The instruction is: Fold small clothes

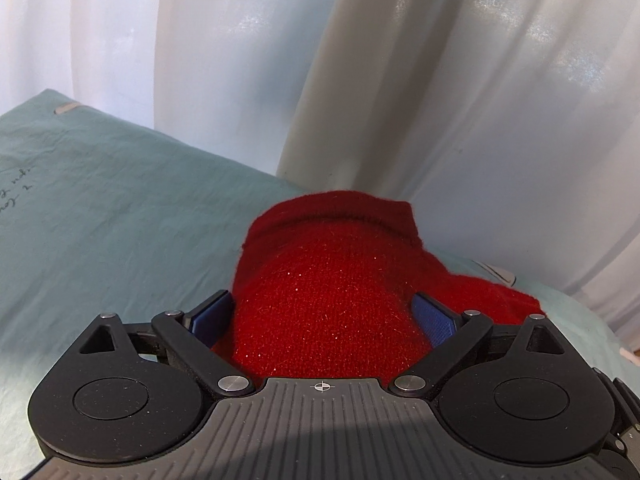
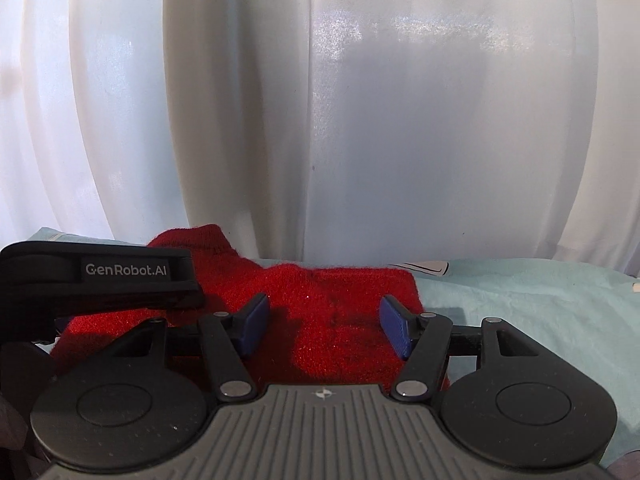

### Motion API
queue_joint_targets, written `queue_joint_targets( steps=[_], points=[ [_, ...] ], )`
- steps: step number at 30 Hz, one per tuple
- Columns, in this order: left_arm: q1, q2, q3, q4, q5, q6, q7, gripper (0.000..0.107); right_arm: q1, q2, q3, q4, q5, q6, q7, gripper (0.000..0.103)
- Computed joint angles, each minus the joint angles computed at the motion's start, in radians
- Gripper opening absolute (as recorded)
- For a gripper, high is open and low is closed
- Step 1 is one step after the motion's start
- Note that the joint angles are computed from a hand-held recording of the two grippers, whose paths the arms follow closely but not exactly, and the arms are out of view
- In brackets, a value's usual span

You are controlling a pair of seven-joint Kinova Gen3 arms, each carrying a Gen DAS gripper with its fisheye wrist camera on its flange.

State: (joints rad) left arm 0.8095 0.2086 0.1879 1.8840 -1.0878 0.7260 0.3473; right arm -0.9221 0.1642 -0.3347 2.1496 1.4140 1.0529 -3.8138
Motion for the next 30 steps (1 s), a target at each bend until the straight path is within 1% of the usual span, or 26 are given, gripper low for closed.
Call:
queue_joint_targets(
  steps=[2,4,8,12,14,15,16,17,18,19,20,21,22,23,24,26,27,28,29,30],
  points=[
    [-0.003,0.002,-0.004,0.005,-0.007,-0.011,0.014,0.098,0.014,0.008,0.019,0.015,0.034,-0.029,-0.029,0.061],
    [-0.004,0.006,-0.007,0.007,-0.015,-0.016,0.025,0.098,0.029,0.014,0.016,0.024,0.056,-0.040,-0.058,0.061],
    [0.004,0.008,-0.006,0.006,-0.023,-0.005,0.040,0.098,0.031,0.014,0.010,0.034,0.064,-0.033,-0.077,0.061],
    [0.002,0.001,-0.006,0.015,-0.028,-0.012,0.054,0.098,0.031,0.020,0.009,0.033,0.068,-0.028,-0.087,0.061],
    [-0.001,-0.013,-0.001,0.040,-0.058,-0.025,0.103,0.098,0.024,0.023,0.006,0.032,0.065,-0.014,-0.089,0.063],
    [0.007,-0.029,-0.015,0.057,-0.064,-0.047,0.120,0.098,0.022,0.022,0.005,0.032,0.063,-0.012,-0.087,0.065],
    [-0.003,-0.061,-0.015,0.084,-0.063,-0.085,0.121,0.098,0.022,0.020,0.005,0.029,0.055,-0.013,-0.076,0.065],
    [-0.032,-0.098,0.004,0.111,-0.053,-0.121,0.106,0.098,0.028,0.013,0.006,0.021,0.038,-0.028,-0.053,0.065],
    [-0.054,-0.139,0.024,0.137,-0.030,-0.141,0.074,0.098,0.035,-0.002,0.008,0.009,0.005,-0.049,-0.014,0.066],
    [-0.057,-0.185,0.036,0.171,-0.017,-0.152,0.052,0.098,0.038,-0.020,0.004,-0.001,-0.029,-0.055,0.018,0.066],
    [-0.042,-0.232,0.035,0.210,-0.019,-0.160,0.046,0.099,0.030,-0.042,-0.006,-0.002,-0.055,-0.045,0.032,0.069],
    [-0.008,-0.278,0.024,0.251,-0.027,-0.161,0.057,0.100,0.016,-0.067,-0.018,0.007,-0.067,-0.030,0.031,0.071],
    [0.038,-0.324,0.010,0.295,-0.040,-0.155,0.083,0.100,-0.004,-0.106,-0.038,0.034,-0.070,-0.016,0.013,0.073],
    [0.073,-0.371,0.013,0.337,-0.040,-0.150,0.095,0.100,-0.022,-0.147,-0.064,0.059,-0.088,-0.007,-0.003,0.076],
    [0.088,-0.417,0.027,0.376,-0.026,-0.153,0.091,0.101,-0.036,-0.185,-0.091,0.077,-0.122,-0.002,-0.013,0.076],
    [0.095,-0.487,0.089,0.426,0.045,-0.125,0.047,0.101,-0.064,-0.263,-0.150,0.120,-0.197,-0.007,-0.070,0.076],
    [0.117,-0.501,0.112,0.435,0.085,-0.086,0.041,0.101,-0.080,-0.300,-0.178,0.143,-0.238,-0.016,-0.111,0.077],
    [0.120,-0.515,0.149,0.445,0.126,-0.058,0.047,0.101,-0.077,-0.331,-0.218,0.163,-0.278,-0.028,-0.151,0.077],
    [0.124,-0.525,0.167,0.449,0.167,-0.046,0.044,0.101,-0.088,-0.358,-0.245,0.184,-0.319,-0.041,-0.192,0.077],
    [0.139,-0.530,0.167,0.456,0.191,-0.051,0.038,0.101,-0.094,-0.375,-0.276,0.198,-0.360,-0.045,-0.233,0.077]
  ],
)
